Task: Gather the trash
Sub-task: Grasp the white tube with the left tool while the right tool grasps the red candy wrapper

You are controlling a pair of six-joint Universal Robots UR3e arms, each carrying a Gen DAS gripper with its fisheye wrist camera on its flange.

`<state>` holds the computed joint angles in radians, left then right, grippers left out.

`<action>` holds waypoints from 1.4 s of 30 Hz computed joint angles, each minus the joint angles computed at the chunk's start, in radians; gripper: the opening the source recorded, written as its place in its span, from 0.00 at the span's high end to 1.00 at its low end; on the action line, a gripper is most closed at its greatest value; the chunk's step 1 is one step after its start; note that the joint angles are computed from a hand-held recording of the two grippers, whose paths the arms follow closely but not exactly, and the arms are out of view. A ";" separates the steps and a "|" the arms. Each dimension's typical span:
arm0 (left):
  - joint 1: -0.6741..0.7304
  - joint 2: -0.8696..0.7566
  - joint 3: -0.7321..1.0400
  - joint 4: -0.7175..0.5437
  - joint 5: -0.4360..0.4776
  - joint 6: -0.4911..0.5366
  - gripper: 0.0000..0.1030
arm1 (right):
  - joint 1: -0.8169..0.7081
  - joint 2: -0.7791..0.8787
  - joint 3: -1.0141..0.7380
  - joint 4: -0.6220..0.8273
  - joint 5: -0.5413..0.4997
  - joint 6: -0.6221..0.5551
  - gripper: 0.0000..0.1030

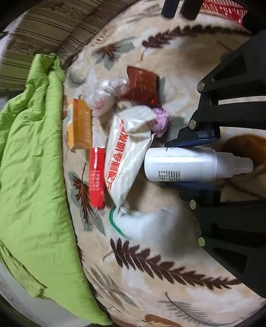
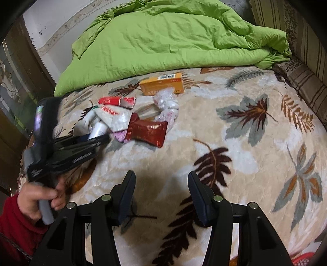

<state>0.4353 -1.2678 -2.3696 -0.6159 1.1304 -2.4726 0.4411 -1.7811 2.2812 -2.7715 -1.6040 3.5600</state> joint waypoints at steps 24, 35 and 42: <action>0.392 0.281 0.002 -0.391 -0.197 0.221 0.72 | -0.070 0.419 -0.292 -0.067 0.281 -0.098 0.43; 0.397 0.259 0.016 -0.400 -0.204 0.218 0.72 | 0.019 0.499 -0.414 0.002 0.131 -0.222 0.28; 0.395 0.260 0.012 -0.391 -0.202 0.218 0.72 | 0.121 0.550 -0.431 -0.012 -0.036 -0.133 0.53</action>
